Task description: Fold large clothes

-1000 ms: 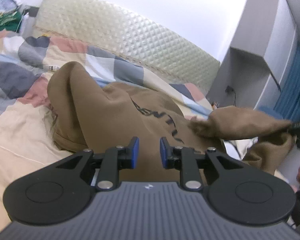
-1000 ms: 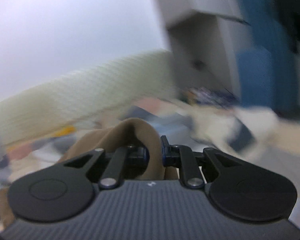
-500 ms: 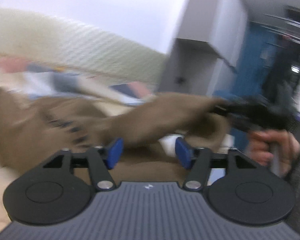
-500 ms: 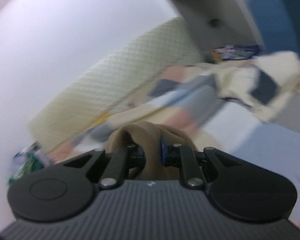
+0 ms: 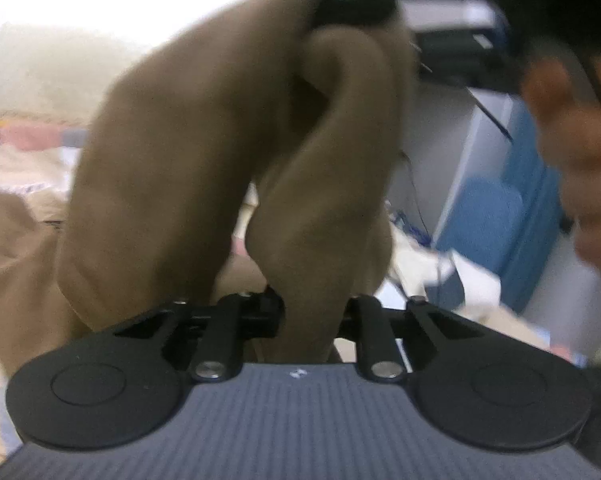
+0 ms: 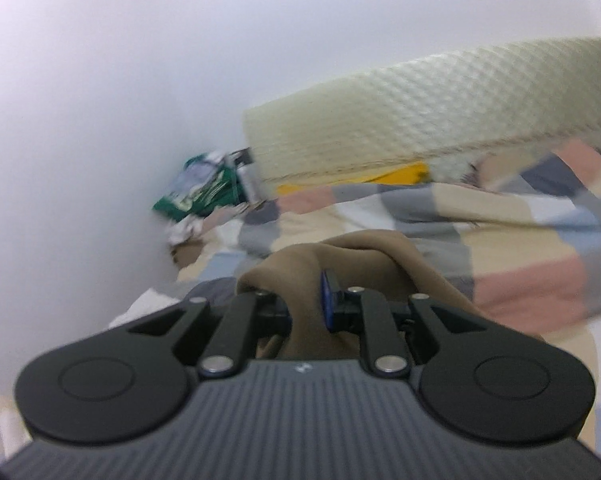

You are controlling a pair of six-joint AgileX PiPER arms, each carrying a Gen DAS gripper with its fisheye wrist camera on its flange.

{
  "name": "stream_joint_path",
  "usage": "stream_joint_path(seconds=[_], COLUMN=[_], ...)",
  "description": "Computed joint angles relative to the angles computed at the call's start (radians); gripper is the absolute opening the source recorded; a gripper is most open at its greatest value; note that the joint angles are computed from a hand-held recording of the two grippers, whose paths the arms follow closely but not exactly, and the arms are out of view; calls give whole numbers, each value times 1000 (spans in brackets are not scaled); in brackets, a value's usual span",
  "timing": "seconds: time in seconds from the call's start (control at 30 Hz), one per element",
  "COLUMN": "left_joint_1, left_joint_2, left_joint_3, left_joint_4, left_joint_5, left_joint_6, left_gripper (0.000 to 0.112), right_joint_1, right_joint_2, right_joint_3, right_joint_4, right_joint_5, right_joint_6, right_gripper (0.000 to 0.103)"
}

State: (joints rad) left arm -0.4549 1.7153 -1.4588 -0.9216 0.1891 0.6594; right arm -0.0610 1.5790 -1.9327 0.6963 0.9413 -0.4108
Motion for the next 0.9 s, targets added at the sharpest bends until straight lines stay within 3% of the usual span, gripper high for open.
stream_joint_path(seconds=[0.2,0.23,0.3,0.33,0.4,0.53,0.63,0.7,0.83,0.9], left_joint_1=[211,246,310,347,430,610,807,991,1184,1238], left_joint_2=[-94,-107,-129,-129,-116,-108,-140,-142,-58,3], left_joint_3=[-3,-7,-20,-37,-68,-54,20,46,-14,-54], left_joint_4=[-126,-131,-56,-16,2,-96,-247,-329,-270,-212], left_joint_5=[67,78,82,99,141,197,282,397,481,503], left_joint_6=[17,23,-57,-119,-183,-152,-32,34,-19,-46], left_gripper=[6,6,6,6,6,6,5,5,5,5], right_joint_1=[145,166,184,179,171,155,131,96,65,39], right_joint_2=[183,214,236,238,244,168,106,60,1,-43], right_joint_3=[-394,-459,-507,-506,-518,-371,-214,-67,197,359], right_joint_4=[-93,-100,-68,-12,55,99,60,53,-10,82], right_joint_5=[139,158,169,152,135,22,-59,-114,-236,-287], right_joint_6=[165,191,223,218,220,170,161,148,169,62], right_gripper=[26,31,54,72,75,75,75,75,78,78])
